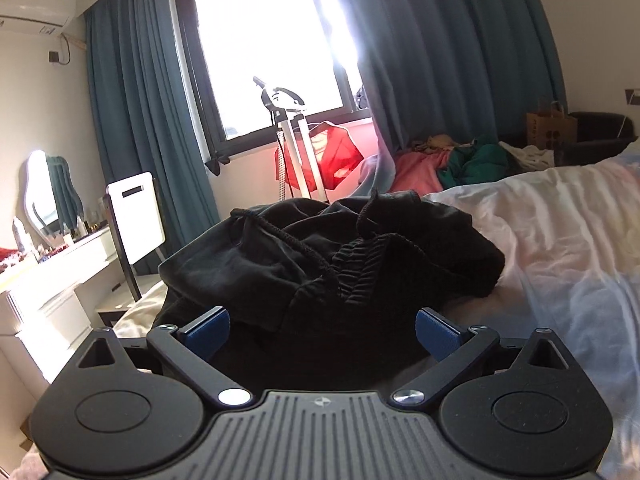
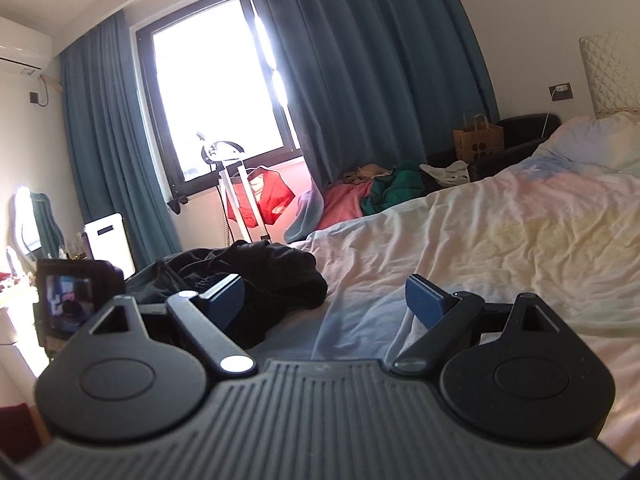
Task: Fold clothes
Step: 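Grasp the ribbed black cuff with the left gripper and lift it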
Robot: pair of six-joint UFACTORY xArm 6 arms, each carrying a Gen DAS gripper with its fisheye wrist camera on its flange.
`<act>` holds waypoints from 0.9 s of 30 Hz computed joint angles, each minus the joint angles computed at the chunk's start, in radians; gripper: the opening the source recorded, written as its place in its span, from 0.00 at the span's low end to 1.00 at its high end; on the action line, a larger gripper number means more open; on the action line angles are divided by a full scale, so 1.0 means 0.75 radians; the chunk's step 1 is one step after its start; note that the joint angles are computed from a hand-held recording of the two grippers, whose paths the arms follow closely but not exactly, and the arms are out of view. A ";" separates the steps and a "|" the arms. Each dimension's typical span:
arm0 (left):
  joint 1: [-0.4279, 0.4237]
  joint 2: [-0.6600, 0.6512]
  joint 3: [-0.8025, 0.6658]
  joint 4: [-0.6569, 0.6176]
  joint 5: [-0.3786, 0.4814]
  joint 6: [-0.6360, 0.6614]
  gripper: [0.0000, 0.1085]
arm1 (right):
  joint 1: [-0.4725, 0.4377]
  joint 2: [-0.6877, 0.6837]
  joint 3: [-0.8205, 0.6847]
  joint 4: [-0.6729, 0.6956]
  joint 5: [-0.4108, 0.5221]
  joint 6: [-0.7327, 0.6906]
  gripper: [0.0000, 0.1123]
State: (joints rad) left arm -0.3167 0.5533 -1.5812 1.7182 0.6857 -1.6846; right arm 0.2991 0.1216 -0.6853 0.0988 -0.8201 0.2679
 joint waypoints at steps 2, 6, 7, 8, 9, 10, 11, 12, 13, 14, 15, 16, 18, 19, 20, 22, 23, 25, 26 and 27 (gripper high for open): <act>0.005 0.127 -0.158 -0.040 0.040 0.082 0.86 | -0.004 0.029 -0.023 -0.010 0.023 0.006 0.80; 0.029 0.345 -0.429 -0.072 0.127 0.095 0.84 | -0.005 0.077 -0.066 -0.030 0.052 0.010 0.80; 0.029 0.398 -0.495 -0.070 0.157 0.118 0.82 | -0.011 0.085 -0.072 -0.050 0.056 0.030 0.80; 0.023 0.445 -0.548 -0.040 0.202 0.137 0.80 | -0.018 0.093 -0.079 -0.072 0.063 0.058 0.80; 0.020 0.470 -0.574 0.008 0.235 0.118 0.77 | -0.028 0.097 -0.083 -0.099 0.070 0.082 0.80; 0.019 0.488 -0.590 0.058 0.262 0.080 0.71 | -0.038 0.102 -0.088 -0.127 0.077 0.107 0.80; 0.019 0.485 -0.583 0.105 0.282 0.006 0.62 | -0.048 0.107 -0.093 -0.154 0.083 0.131 0.80; 0.023 0.456 -0.549 0.137 0.279 -0.099 0.58 | -0.052 0.109 -0.096 -0.162 0.089 0.142 0.80; 0.024 0.412 -0.495 0.169 0.273 -0.182 0.50 | -0.057 0.115 -0.098 -0.175 0.085 0.153 0.80; 0.020 0.359 -0.430 0.208 0.278 -0.247 0.38 | -0.061 0.120 -0.100 -0.187 0.082 0.165 0.80; 0.015 0.309 -0.368 0.245 0.283 -0.308 0.32 | -0.064 0.128 -0.106 -0.194 0.082 0.172 0.80; 0.012 0.251 -0.300 0.299 0.273 -0.361 0.14 | -0.063 0.133 -0.111 -0.191 0.086 0.171 0.80; -0.003 0.103 -0.129 0.408 0.256 -0.439 0.11 | -0.062 0.140 -0.121 -0.199 0.096 0.167 0.80; -0.013 0.030 -0.047 0.454 0.253 -0.471 0.11 | -0.062 0.144 -0.126 -0.203 0.100 0.164 0.80; -0.023 -0.045 0.033 0.484 0.251 -0.495 0.11 | -0.062 0.148 -0.126 -0.207 0.086 0.159 0.80; -0.046 -0.227 0.230 0.523 0.263 -0.564 0.10 | -0.048 0.141 -0.118 -0.175 0.077 0.114 0.80; -0.059 -0.322 0.328 0.538 0.270 -0.596 0.10 | -0.041 0.137 -0.112 -0.166 0.064 0.093 0.80; -0.077 -0.502 0.500 0.565 0.257 -0.649 0.09 | -0.035 0.126 -0.091 -0.175 0.020 0.072 0.80; -0.087 -0.609 0.598 0.578 0.243 -0.669 0.09 | -0.038 0.117 -0.078 -0.207 -0.005 0.079 0.80; -0.101 -0.728 0.701 0.585 0.219 -0.688 0.09 | -0.043 0.108 -0.064 -0.241 -0.030 0.088 0.80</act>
State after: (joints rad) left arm -0.3925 0.0075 -1.0553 2.1571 0.8502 -2.2008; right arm 0.2670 0.2023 -0.7336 -0.0819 -0.8425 0.3340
